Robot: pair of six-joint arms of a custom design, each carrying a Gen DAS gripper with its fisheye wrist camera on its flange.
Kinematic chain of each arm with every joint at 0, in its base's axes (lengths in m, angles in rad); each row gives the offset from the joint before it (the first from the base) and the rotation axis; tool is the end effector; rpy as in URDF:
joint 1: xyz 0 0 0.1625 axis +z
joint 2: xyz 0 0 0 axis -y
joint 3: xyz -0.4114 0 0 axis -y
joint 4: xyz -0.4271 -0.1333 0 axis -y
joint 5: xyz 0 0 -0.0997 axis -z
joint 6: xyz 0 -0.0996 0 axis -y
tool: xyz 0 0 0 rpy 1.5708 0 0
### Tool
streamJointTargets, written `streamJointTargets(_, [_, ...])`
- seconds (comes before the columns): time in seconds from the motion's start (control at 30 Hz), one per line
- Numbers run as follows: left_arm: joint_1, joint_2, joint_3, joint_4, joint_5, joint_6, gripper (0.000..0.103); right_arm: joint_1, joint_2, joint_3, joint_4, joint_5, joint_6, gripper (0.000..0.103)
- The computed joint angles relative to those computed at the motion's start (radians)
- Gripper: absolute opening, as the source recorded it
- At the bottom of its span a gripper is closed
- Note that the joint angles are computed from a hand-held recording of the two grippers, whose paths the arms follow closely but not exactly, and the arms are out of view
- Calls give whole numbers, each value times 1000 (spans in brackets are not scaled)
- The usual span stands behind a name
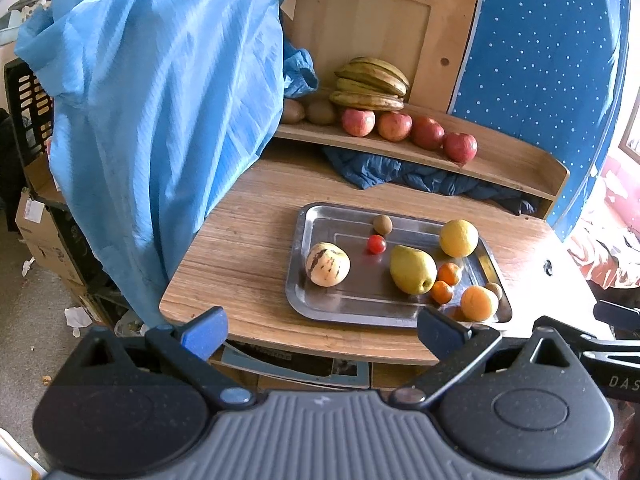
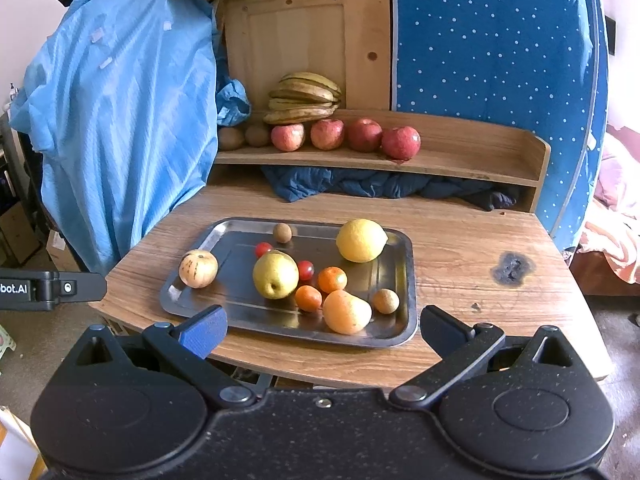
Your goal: Organize fruits
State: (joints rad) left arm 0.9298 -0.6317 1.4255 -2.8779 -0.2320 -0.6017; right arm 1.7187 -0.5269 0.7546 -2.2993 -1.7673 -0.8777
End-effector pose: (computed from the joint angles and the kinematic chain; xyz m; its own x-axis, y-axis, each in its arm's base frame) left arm -0.2517 -0.7224 0.1299 -0.6824 -0.5976 -0.4209 0.1634 0.4366 -0.8847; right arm 0.2461 -0.8794 0.2351 -0.5292 -0.7005 0.4788 -0.8394 0.5145 -0.1750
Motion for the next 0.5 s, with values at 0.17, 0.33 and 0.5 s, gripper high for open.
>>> streamJointTargets(0.17, [1, -2, -1, 12, -1, -10, 102, 0, 0, 0, -2, -2, 1, 102])
streamJointTargets(0.33, [5, -3, -4, 34, -7, -27, 102, 0, 2, -3, 0, -5, 0, 102])
streamJointTargets(0.5, [8, 0, -9, 29, -14, -17, 102, 0, 6, -6, -3, -10, 1, 102])
